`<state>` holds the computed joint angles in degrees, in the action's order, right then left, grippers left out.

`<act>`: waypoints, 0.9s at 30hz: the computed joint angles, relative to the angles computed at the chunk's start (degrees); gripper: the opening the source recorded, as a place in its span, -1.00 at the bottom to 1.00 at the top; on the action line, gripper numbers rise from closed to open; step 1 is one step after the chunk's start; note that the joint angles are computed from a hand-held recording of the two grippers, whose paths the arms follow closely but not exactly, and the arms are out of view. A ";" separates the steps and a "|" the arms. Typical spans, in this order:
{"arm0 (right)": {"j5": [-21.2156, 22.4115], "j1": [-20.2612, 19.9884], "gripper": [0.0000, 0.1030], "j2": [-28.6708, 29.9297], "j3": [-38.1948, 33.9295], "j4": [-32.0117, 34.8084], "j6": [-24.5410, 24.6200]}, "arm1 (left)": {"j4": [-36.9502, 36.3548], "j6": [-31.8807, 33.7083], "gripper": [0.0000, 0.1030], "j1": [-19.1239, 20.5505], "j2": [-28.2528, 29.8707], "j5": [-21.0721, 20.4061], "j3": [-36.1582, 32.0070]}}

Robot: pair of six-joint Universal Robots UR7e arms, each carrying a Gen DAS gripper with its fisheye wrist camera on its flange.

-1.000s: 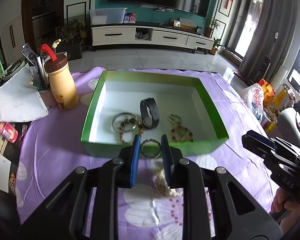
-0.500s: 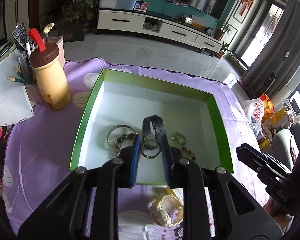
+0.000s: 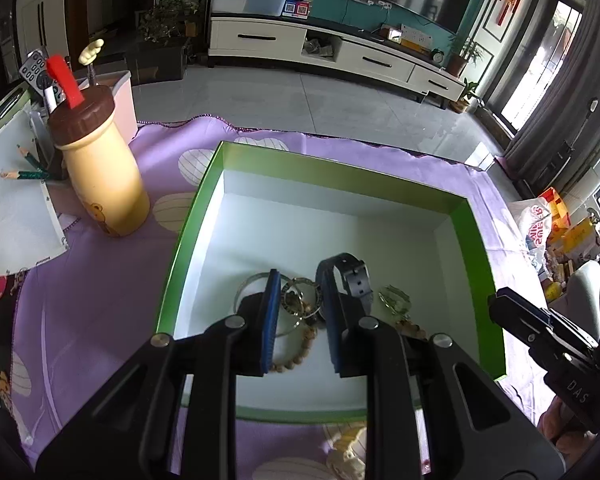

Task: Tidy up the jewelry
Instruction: 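Carry both rings into the green box and open both tools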

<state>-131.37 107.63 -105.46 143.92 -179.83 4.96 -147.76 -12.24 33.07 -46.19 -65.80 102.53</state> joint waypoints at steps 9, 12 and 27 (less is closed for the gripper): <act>0.26 -2.05 -0.63 3.11 -1.38 -0.24 -1.46 | -0.19 2.35 -0.59 0.44 3.16 1.75 -2.47; -0.32 -2.35 -0.63 4.10 -2.12 0.34 -2.11 | 0.08 2.51 -0.59 0.45 3.82 2.04 -2.94; 0.59 -5.88 -0.63 6.08 -4.34 3.18 -2.30 | 1.92 2.45 -0.59 1.51 6.32 1.50 -5.48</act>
<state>-130.78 101.75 -99.38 139.57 -176.65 2.66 -145.84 -9.79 34.59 -39.87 -64.30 97.05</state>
